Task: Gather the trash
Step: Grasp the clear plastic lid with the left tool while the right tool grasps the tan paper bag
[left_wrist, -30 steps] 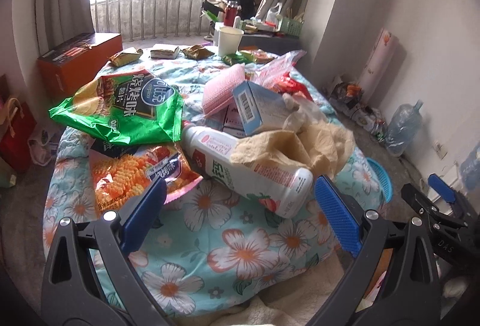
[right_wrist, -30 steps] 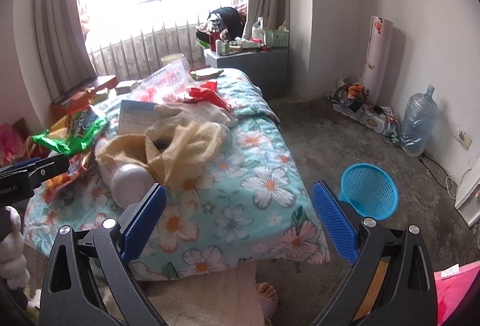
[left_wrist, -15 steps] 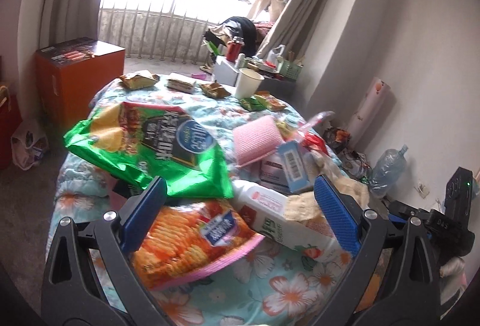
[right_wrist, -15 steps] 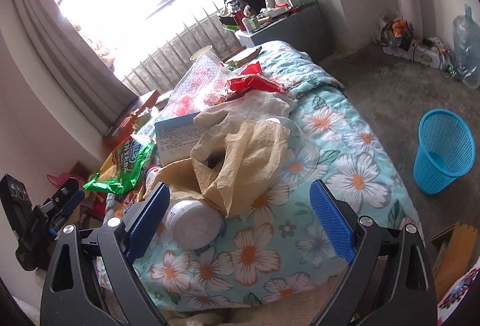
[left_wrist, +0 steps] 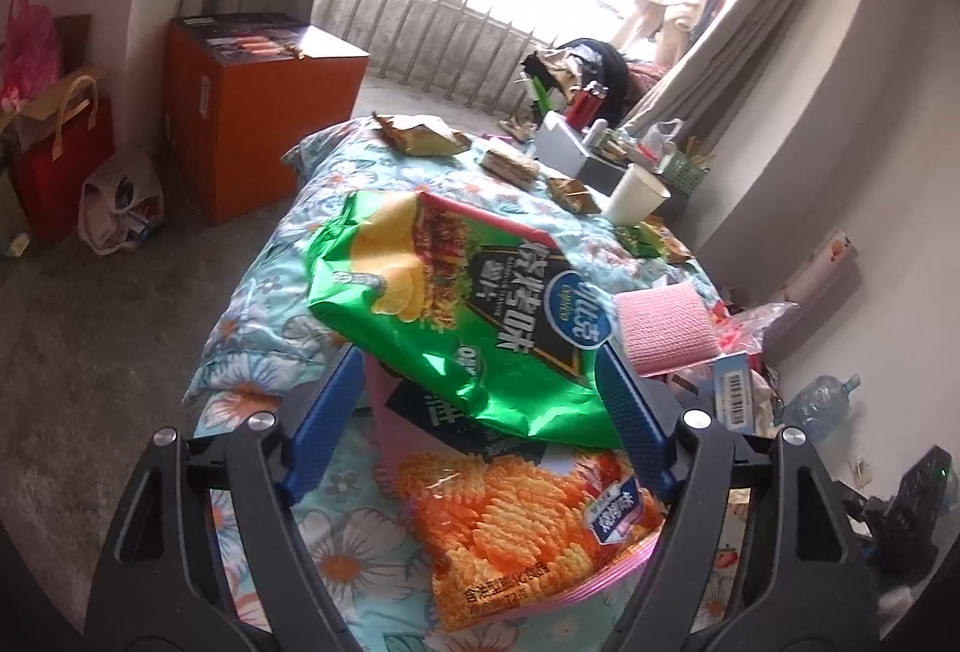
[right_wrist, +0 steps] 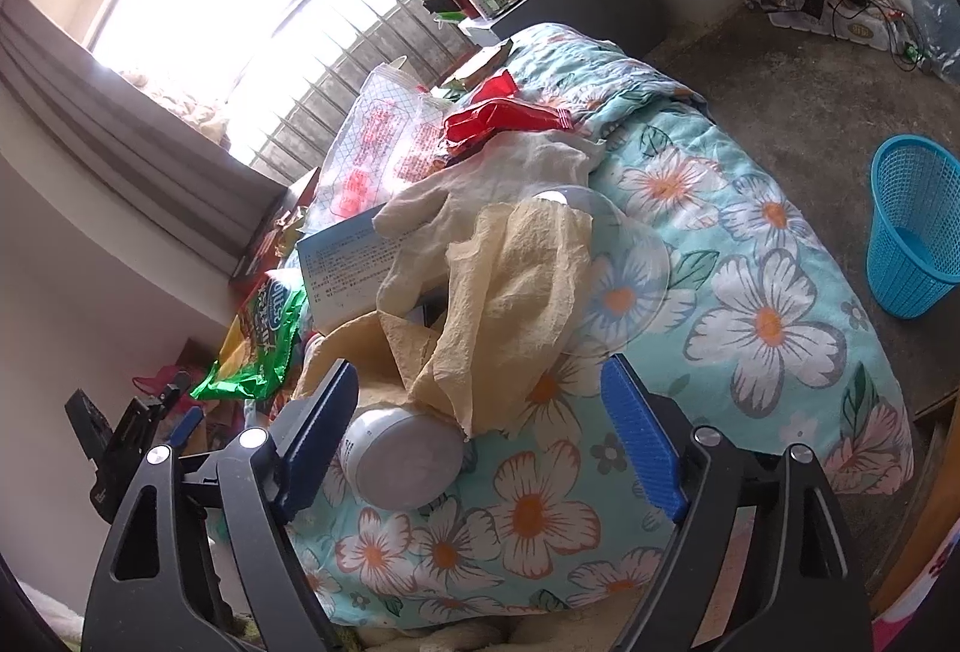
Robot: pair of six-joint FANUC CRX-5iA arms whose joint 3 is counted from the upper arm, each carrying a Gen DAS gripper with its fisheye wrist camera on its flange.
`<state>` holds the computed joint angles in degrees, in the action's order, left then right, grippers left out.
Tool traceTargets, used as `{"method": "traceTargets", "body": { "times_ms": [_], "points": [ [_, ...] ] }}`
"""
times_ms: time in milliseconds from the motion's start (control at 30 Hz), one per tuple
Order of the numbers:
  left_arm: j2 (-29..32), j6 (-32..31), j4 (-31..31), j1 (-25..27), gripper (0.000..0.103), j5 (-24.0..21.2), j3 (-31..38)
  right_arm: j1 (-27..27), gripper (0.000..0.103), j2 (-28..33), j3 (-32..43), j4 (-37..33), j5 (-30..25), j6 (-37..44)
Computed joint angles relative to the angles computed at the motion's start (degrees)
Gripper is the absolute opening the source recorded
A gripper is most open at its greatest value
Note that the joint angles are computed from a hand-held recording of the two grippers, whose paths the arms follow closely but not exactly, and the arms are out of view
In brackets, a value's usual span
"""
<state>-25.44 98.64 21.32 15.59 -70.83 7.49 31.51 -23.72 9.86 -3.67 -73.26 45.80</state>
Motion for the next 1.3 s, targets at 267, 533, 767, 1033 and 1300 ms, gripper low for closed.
{"method": "traceTargets", "body": {
  "times_ms": [267,533,767,1033,1300],
  "points": [
    [1.94,-11.85,12.04,-6.86,0.063,4.41,-2.48,-1.50,0.055,2.69,0.84,-1.70,0.62,-1.60],
    [8.32,-15.72,15.25,-17.17,0.052,4.93,1.48,-6.01,0.005,1.64,0.36,-8.13,1.83,1.81],
    [13.39,-13.78,10.70,-22.29,0.052,2.94,8.59,-5.30,0.004,-3.69,-1.39,-4.84,6.39,6.58],
    [24.50,-10.44,0.14,-29.89,0.052,-5.29,24.98,-15.11,0.004,-6.95,-1.41,-10.01,8.72,13.91],
    [37.11,-14.03,-2.74,-37.76,0.068,-15.41,42.37,-33.96,0.004,-8.20,-0.02,-25.52,8.06,26.27]
  ]
}}
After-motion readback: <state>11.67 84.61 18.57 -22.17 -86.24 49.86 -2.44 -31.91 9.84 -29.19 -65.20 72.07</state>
